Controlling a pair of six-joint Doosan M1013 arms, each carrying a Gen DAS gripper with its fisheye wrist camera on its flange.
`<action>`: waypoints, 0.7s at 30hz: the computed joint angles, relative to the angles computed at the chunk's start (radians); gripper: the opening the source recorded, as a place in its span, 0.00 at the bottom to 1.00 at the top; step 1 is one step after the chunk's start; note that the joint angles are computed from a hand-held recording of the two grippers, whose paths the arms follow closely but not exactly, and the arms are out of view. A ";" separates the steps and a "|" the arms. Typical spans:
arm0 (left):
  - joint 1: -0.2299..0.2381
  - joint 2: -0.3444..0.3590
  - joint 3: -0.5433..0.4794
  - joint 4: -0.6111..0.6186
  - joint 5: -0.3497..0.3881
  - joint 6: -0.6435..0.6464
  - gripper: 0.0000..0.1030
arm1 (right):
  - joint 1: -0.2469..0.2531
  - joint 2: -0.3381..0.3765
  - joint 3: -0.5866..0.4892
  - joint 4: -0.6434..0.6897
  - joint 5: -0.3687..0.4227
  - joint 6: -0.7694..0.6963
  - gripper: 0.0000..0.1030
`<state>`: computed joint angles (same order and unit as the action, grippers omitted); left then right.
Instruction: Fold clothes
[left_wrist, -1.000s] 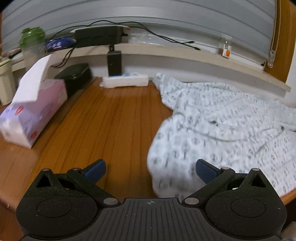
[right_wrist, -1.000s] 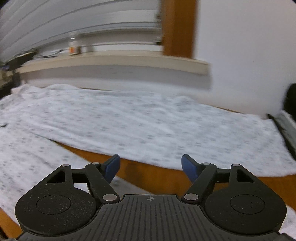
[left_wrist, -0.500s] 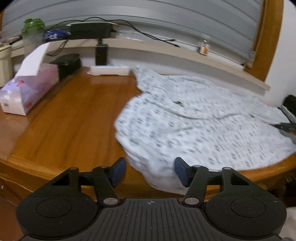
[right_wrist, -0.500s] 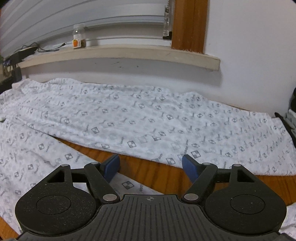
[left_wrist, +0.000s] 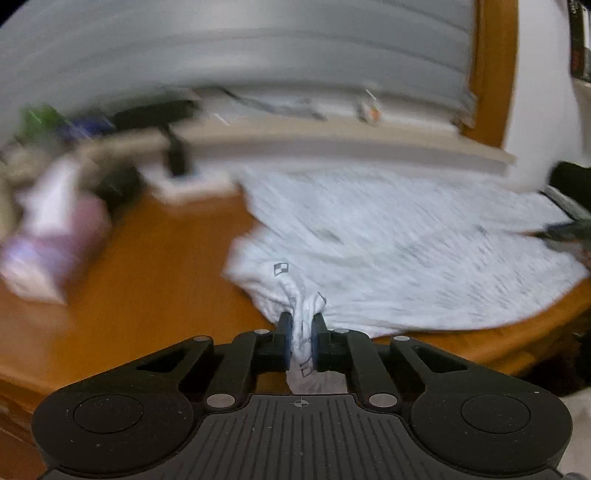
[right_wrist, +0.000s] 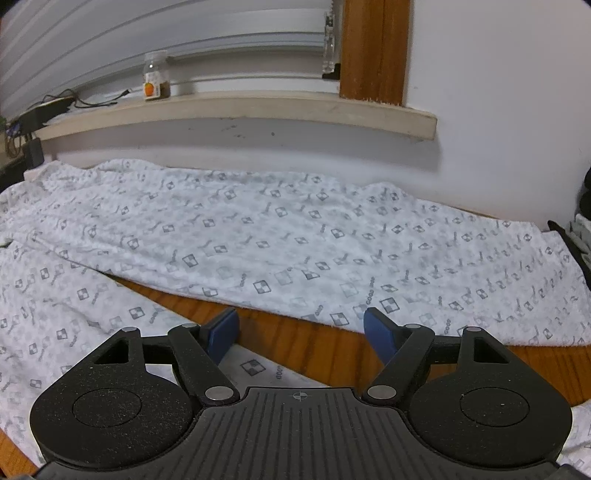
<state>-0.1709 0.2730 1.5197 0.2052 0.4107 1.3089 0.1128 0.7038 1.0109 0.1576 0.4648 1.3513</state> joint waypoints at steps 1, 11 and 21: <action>0.011 -0.007 -0.005 0.015 0.015 0.000 0.11 | 0.000 0.001 -0.001 0.000 0.001 0.001 0.72; 0.026 0.024 -0.054 0.178 0.181 -0.101 0.29 | 0.000 -0.004 0.009 -0.004 -0.019 0.019 0.72; -0.018 0.121 -0.178 -0.054 0.115 0.140 0.57 | -0.038 -0.084 0.142 0.220 -0.112 -0.164 0.54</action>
<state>-0.1894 0.3939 1.3420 0.1515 0.5255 1.4490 0.0745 0.6194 1.1531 0.3772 0.3530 1.1869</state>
